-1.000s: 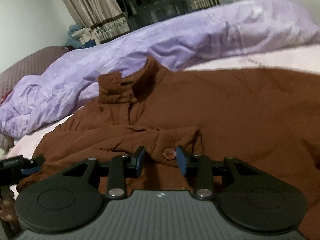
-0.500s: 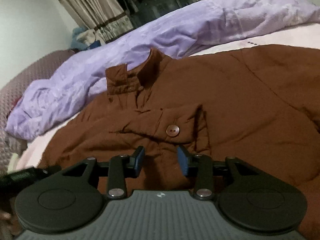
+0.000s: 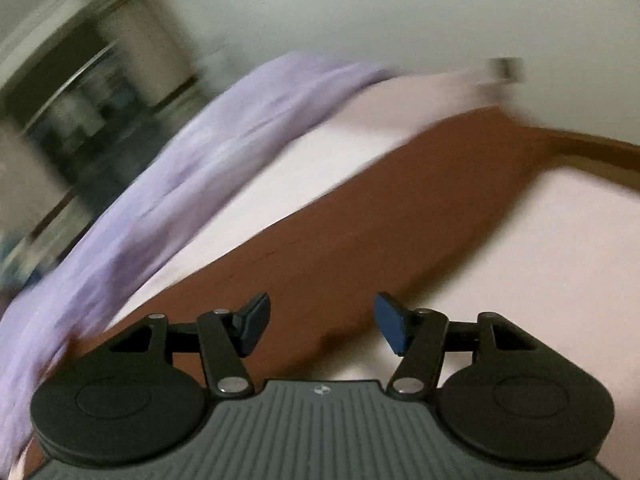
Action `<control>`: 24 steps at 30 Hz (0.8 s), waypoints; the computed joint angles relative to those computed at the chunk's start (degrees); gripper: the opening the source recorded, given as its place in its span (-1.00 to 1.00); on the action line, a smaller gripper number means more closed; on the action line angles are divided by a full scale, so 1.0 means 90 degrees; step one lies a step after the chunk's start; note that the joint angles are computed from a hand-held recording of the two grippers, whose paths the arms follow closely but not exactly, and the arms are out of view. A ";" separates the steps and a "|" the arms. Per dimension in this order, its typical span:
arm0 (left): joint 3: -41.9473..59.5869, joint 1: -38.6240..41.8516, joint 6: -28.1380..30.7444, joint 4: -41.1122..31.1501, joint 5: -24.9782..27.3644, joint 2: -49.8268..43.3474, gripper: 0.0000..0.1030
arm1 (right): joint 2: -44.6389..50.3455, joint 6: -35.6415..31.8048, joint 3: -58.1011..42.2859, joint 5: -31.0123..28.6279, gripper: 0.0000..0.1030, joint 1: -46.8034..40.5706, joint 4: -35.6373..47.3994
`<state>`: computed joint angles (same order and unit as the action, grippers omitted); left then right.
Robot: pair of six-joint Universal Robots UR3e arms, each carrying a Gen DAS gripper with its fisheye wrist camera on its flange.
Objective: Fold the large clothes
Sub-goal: 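Grasp the other sleeve cuff with the right gripper and lift it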
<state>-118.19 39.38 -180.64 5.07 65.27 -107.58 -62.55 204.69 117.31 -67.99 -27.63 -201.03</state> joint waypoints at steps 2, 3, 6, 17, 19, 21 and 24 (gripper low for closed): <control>0.0015 -0.0015 -0.0040 -0.0009 0.0098 -0.0016 0.45 | 0.0256 0.0233 -0.0038 0.0030 0.38 -0.0525 -0.0049; 0.0007 -0.0034 -0.0036 0.0003 0.0150 -0.0006 0.45 | 0.0439 0.0373 -0.0112 0.0223 0.38 -0.0793 -0.0087; 0.0090 -0.0128 -0.0061 0.0027 0.0344 -0.0062 0.47 | 0.1112 0.0970 -0.0493 0.0567 0.35 -0.1143 -0.0436; 0.0353 -0.0402 -0.0063 0.0138 0.0825 -0.0376 0.50 | 0.2263 0.1867 -0.2073 -0.0017 0.35 -0.0852 -0.0774; 0.0390 -0.0427 -0.0044 0.0153 0.0858 -0.0414 0.51 | 0.2350 0.2050 -0.2147 -0.0056 0.35 -0.0853 -0.0896; 0.0432 -0.0444 -0.0057 0.0147 0.0860 -0.0442 0.53 | 0.2375 0.2067 -0.2221 -0.0133 0.33 -0.0813 -0.0852; 0.0454 -0.0450 -0.0058 0.0158 0.0860 -0.0468 0.55 | 0.2219 0.1775 -0.2333 -0.0435 -0.26 -0.0661 -0.0408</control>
